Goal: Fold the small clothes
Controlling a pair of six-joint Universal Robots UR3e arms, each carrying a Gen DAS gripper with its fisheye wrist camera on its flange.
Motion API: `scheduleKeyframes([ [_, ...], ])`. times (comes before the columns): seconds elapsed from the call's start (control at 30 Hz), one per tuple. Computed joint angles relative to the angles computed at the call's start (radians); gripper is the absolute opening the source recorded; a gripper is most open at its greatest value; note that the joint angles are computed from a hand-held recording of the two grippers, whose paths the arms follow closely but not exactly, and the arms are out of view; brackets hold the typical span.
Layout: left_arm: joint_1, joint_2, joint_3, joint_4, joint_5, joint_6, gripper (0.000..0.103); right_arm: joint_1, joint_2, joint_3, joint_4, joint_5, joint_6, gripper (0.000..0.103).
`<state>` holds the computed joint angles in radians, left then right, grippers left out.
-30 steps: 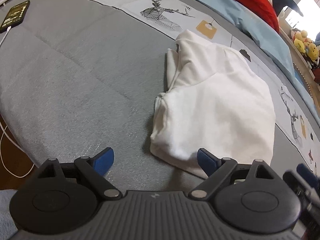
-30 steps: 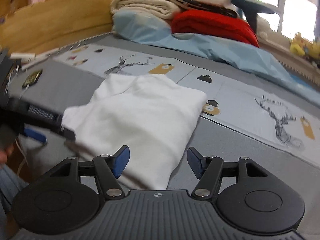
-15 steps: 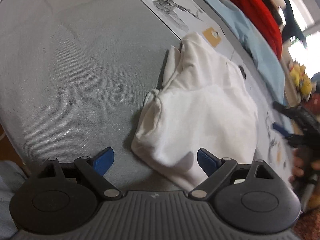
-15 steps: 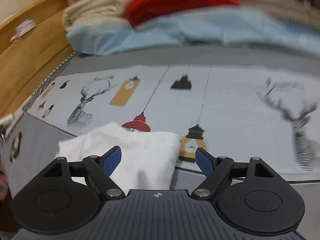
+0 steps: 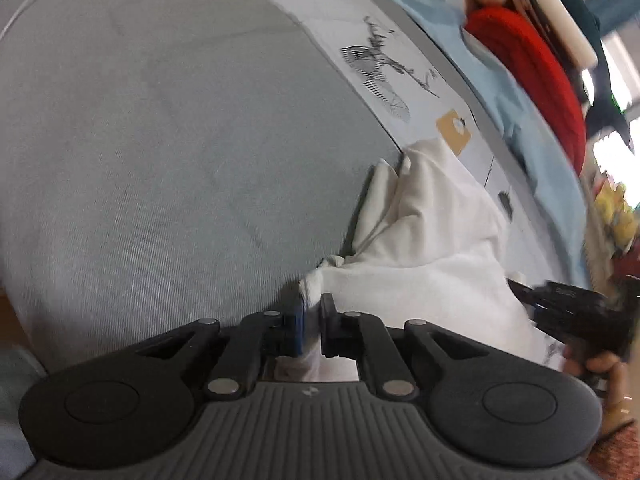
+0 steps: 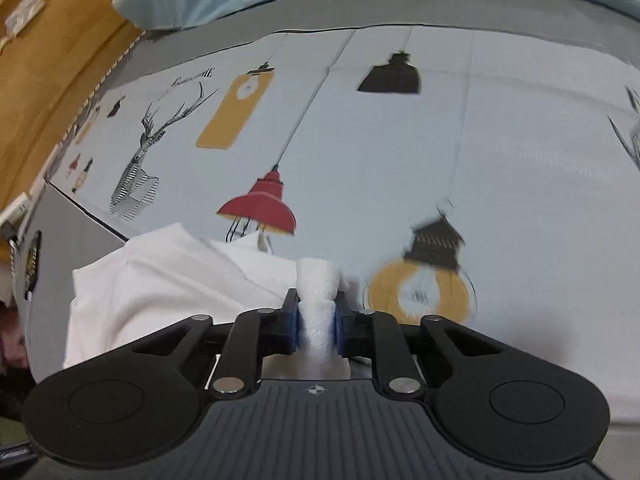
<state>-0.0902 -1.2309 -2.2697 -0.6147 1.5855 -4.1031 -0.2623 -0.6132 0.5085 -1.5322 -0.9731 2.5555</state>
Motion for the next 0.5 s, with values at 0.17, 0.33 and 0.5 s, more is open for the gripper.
scheduleKeyframes([
  [0.17, 0.116, -0.28, 0.321, -0.153, -0.105, 0.323, 0.006, -0.12, -0.291, 0.524, -0.245, -0.014, 0.033, 0.015],
  [0.33, 0.124, -0.721, 0.844, -0.266, -0.188, 0.587, 0.006, -0.349, -0.593, 1.047, -0.407, 0.06, 0.176, 0.016],
  [0.5, 0.007, -1.04, 1.368, -0.418, -0.097, 0.67, 0.007, -0.558, -0.969, 1.54, -0.452, 0.119, 0.181, 0.02],
])
